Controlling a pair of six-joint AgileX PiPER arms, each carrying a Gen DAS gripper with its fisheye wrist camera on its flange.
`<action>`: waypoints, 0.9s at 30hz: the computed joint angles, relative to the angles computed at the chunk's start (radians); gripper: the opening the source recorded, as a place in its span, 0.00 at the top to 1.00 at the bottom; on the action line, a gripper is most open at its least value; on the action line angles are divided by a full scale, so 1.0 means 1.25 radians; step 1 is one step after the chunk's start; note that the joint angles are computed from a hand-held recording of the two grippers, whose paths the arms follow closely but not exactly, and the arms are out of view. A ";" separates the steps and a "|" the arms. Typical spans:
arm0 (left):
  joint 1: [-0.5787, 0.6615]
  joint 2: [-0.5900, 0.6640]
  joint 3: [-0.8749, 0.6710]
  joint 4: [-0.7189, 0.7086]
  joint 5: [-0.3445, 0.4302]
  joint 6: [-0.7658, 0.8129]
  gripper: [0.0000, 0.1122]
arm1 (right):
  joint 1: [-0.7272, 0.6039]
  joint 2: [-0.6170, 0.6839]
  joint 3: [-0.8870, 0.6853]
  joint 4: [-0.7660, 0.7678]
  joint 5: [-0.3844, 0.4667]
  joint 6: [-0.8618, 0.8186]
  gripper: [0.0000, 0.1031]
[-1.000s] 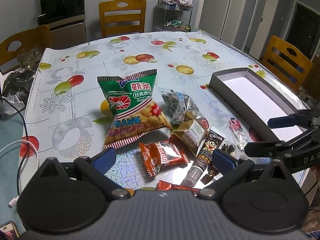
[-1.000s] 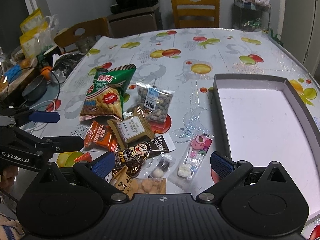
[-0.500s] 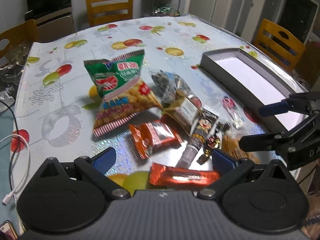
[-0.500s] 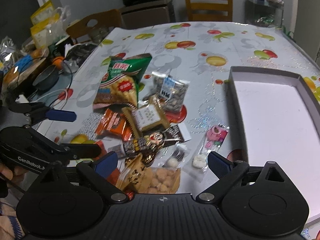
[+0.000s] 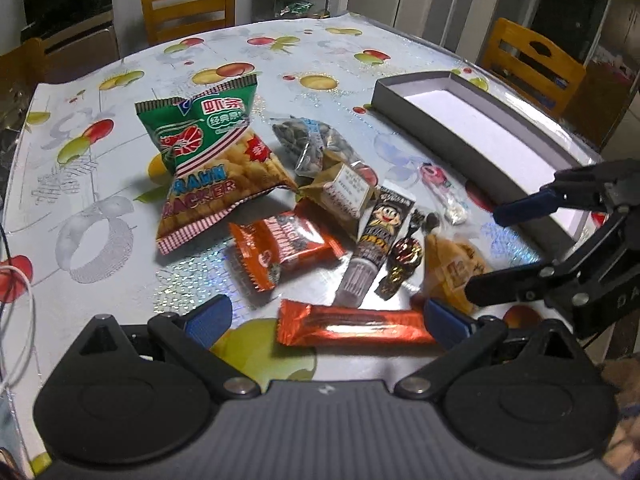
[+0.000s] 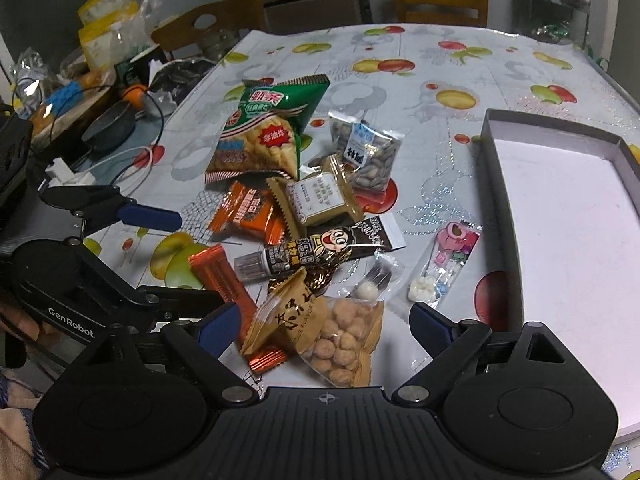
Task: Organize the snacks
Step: 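Grasp the orange candy bar with the left tool while the right tool grasps the peanut bag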
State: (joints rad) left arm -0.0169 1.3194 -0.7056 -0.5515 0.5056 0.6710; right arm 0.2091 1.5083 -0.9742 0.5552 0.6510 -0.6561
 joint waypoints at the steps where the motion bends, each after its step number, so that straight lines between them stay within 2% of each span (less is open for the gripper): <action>1: 0.007 0.000 0.001 0.001 0.006 0.002 0.08 | 0.002 0.004 -0.002 0.000 0.002 -0.001 0.11; 13: 0.021 -0.018 0.019 0.059 0.012 -0.058 0.08 | 0.013 0.065 -0.027 0.017 0.026 0.007 0.11; 18: 0.001 -0.032 0.029 0.076 0.003 -0.044 0.08 | 0.003 0.084 -0.031 0.031 0.032 0.026 0.12; 19: -0.007 -0.037 0.034 0.070 -0.001 -0.026 0.08 | -0.001 0.083 -0.027 0.042 0.026 0.019 0.13; 21: -0.025 -0.041 0.043 0.057 -0.013 0.016 0.08 | 0.000 0.079 -0.022 0.044 0.010 0.020 0.29; 27: -0.079 -0.033 0.065 0.004 -0.071 0.171 0.08 | -0.009 0.076 -0.019 0.058 0.009 0.008 0.36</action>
